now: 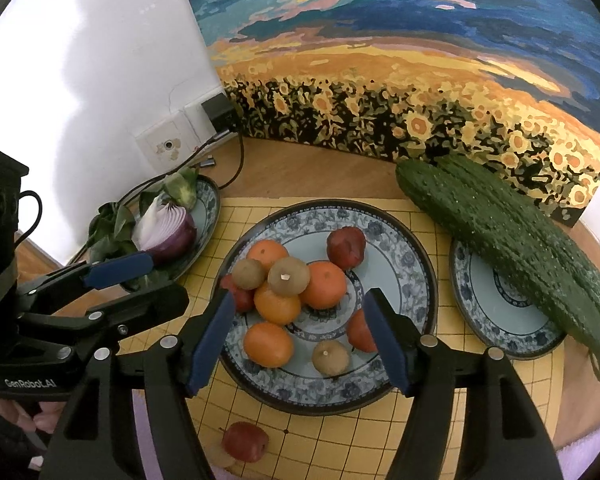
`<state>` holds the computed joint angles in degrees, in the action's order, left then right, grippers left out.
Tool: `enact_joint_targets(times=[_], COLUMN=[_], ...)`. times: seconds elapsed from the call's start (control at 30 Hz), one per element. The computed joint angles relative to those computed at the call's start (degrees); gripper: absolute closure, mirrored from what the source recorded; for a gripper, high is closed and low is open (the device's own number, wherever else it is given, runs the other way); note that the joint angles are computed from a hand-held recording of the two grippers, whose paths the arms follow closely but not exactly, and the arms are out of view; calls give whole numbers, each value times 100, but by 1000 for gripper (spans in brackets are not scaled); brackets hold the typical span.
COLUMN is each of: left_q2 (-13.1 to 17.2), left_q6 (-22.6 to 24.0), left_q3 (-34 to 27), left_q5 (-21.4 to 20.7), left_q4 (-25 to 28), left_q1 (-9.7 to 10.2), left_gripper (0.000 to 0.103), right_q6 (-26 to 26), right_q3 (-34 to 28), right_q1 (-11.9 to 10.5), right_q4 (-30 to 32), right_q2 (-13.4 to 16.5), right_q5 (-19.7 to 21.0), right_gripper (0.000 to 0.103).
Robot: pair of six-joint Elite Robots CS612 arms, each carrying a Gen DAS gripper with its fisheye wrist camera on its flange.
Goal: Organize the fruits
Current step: 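Pull both tools back toward the red apple and kiwi on the cloth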
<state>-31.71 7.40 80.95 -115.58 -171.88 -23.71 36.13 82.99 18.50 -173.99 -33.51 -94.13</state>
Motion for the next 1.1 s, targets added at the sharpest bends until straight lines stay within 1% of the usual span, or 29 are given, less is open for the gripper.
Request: enact_joint_targets(times=[0.27, 0.4, 0.7, 0.9, 1.1], left_q2=[-13, -65, -115, -129, -166], left_q6=[-10, -16, 86, 132, 209], left_q3=[34, 164, 307, 369, 495], left_q5=[7, -5, -22, -45, -71], left_q4=[-30, -109, -100, 17, 159], left_q1=[-3, -14, -20, -5, 18], left_gripper=[24, 24, 24, 24, 24], right_q6=[25, 39, 124, 251, 393], right_q3=[53, 103, 207, 261, 344], right_q1=[17, 27, 70, 118, 172], right_q4=[-11, -38, -34, 13, 68], right_q2=[-32, -58, -108, -122, -137], right_q5=[-11, -11, -15, 10, 128], right_gripper=[34, 34, 34, 34, 34])
